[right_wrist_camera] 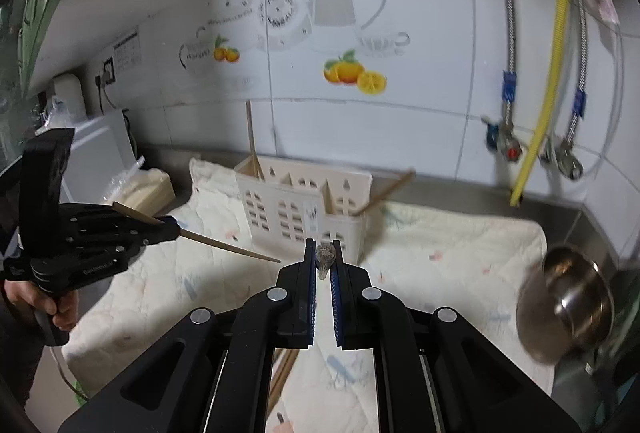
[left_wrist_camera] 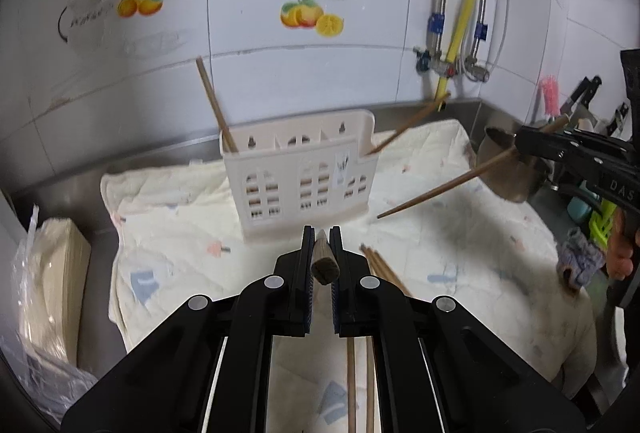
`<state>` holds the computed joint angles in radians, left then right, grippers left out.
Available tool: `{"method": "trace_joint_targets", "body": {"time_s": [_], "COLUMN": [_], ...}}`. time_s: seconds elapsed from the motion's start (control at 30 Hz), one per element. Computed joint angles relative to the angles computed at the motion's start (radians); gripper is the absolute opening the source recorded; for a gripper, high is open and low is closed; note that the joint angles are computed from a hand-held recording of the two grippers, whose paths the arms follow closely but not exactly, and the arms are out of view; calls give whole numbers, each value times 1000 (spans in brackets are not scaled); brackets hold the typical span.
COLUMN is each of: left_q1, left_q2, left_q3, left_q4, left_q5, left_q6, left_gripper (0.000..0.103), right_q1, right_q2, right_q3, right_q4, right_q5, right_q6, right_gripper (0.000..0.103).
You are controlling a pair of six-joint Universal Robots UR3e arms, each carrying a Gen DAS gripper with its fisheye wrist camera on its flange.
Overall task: Organize utensils
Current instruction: 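Raise the left gripper's chopstick into the white holder while the right gripper inserts its own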
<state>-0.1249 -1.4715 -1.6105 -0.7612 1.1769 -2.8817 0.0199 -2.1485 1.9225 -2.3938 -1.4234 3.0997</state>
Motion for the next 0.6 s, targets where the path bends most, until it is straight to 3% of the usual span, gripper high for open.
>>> {"method": "trace_joint_targets", "body": {"time_s": [0.23,0.37,0.6], "left_q1": [55,84,52], "left_q2": [-3,-7,-165], "left_q3": [183,290,548], "left_q4": [-126,-168,-275], "left_q5": [-74,-96,-8], "left_q6": [34,40,52], "left_gripper": [6,6,6], "right_q1": [-70,-72,-28], "right_q2": [101,156,286], "right_q3": [-272,-373,-468], "right_q4": [150,178,166], "right_q5": [80,68,-7], "right_q6": [-80,-94,-86], "right_gripper": [7,7,7]}}
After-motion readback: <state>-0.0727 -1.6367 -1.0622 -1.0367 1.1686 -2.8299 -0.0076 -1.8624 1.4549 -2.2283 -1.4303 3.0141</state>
